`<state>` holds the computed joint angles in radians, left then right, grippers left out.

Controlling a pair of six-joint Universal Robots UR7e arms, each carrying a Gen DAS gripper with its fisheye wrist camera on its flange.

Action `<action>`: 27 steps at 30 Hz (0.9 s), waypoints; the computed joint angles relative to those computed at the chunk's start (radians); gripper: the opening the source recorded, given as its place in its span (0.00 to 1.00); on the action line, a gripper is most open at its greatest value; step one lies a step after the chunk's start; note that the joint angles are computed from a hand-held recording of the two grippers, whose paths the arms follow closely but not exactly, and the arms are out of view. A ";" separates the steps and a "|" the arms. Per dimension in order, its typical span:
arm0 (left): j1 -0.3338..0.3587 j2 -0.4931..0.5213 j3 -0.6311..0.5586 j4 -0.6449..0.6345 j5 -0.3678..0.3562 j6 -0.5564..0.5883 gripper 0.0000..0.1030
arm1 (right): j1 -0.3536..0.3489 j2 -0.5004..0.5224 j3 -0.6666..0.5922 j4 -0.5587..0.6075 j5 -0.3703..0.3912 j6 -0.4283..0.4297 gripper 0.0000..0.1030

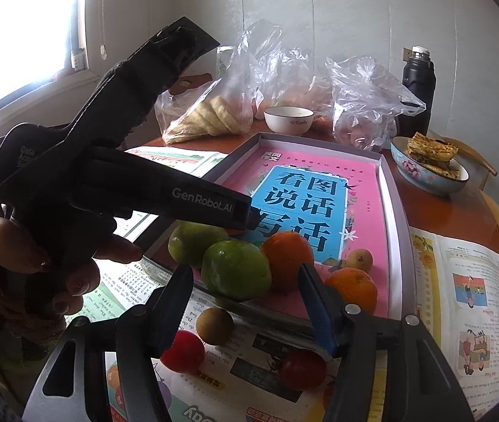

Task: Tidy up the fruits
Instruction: 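Open the right gripper to release the lime while the left releases the orange, then withdraw both grippers from the box and back over the newspaper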

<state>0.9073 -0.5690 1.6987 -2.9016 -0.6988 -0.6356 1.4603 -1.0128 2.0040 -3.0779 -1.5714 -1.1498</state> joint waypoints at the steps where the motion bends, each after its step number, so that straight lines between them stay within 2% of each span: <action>1: -0.001 0.000 0.000 0.001 0.003 0.000 0.50 | 0.000 0.000 0.001 -0.003 -0.001 0.002 0.61; 8: -0.006 -0.001 0.002 0.015 0.008 -0.014 0.51 | -0.001 -0.005 0.005 -0.010 0.000 0.006 0.63; 11: -0.009 -0.006 0.010 0.006 0.003 -0.017 0.68 | -0.001 -0.008 0.008 -0.015 0.000 0.007 0.63; 27: -0.051 -0.037 0.066 -0.027 0.037 -0.038 0.75 | -0.012 -0.030 0.022 -0.036 0.019 0.010 0.71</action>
